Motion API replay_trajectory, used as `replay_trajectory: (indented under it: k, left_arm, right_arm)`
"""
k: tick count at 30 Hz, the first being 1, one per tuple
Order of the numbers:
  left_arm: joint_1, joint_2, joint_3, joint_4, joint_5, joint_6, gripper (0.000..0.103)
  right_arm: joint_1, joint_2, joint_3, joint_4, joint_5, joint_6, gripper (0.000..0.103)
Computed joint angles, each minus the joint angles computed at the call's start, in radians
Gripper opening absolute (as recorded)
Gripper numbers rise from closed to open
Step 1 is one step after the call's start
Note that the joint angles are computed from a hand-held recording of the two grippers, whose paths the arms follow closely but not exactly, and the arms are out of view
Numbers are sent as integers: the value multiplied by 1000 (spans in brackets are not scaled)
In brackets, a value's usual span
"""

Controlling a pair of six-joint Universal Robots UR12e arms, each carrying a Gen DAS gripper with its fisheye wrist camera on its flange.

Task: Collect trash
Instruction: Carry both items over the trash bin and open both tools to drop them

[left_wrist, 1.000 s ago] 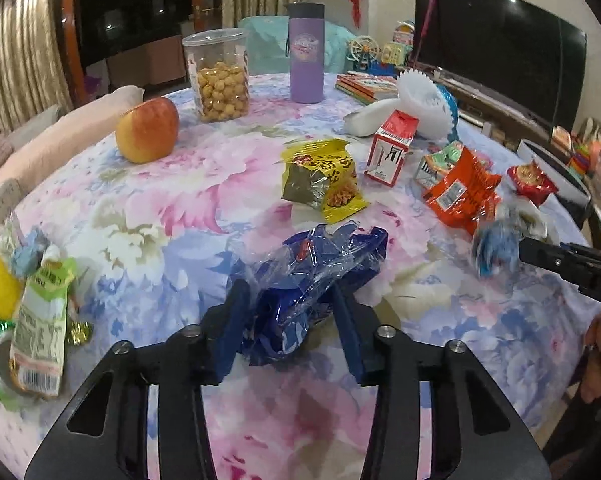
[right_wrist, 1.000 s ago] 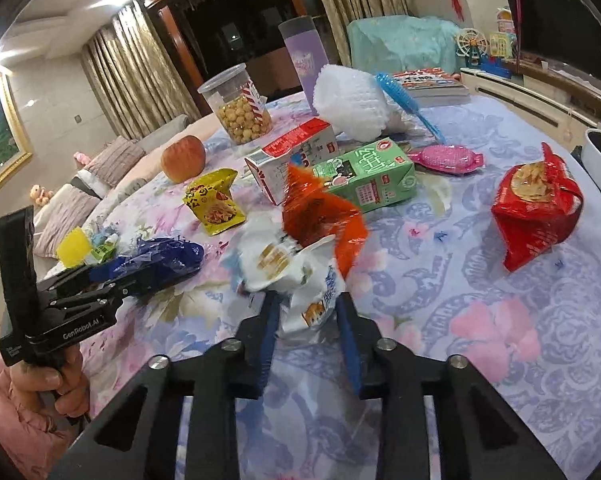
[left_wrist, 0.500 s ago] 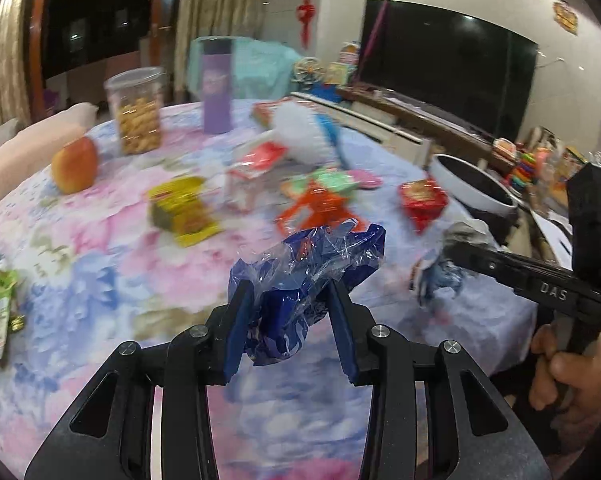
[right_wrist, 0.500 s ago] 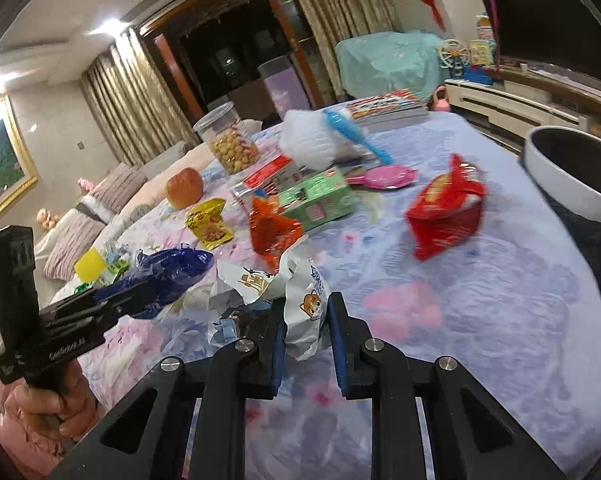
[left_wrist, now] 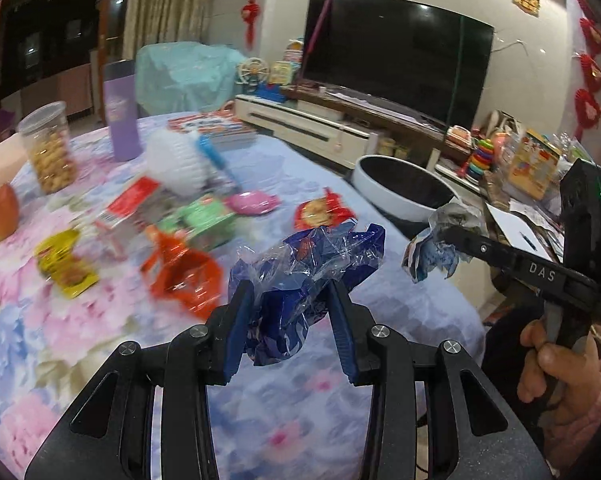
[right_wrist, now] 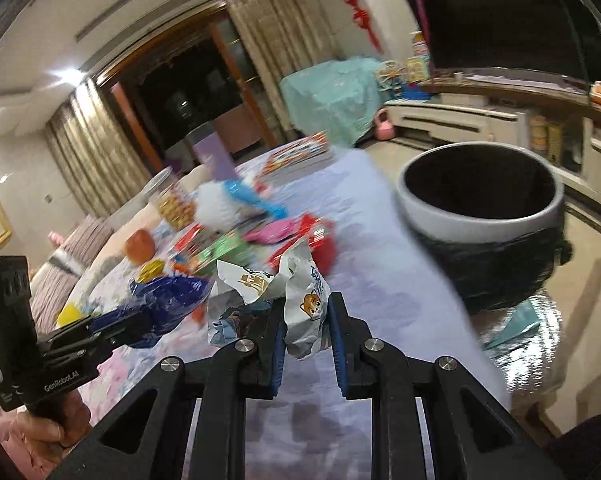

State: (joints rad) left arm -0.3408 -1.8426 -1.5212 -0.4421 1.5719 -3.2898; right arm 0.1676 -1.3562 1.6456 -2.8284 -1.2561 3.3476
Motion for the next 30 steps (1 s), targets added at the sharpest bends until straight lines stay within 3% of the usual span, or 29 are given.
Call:
replay_trajectory:
  k: [14,30]
  left_arm:
    - [-42,-110,166,-67,-43,27,37]
    - [-62,-201,321,-152,-38,55,37]
  right_arm:
    - [-69,-6,-5,-25,-67,31,20]
    - [-111,24,-54,-10,-65,46,20]
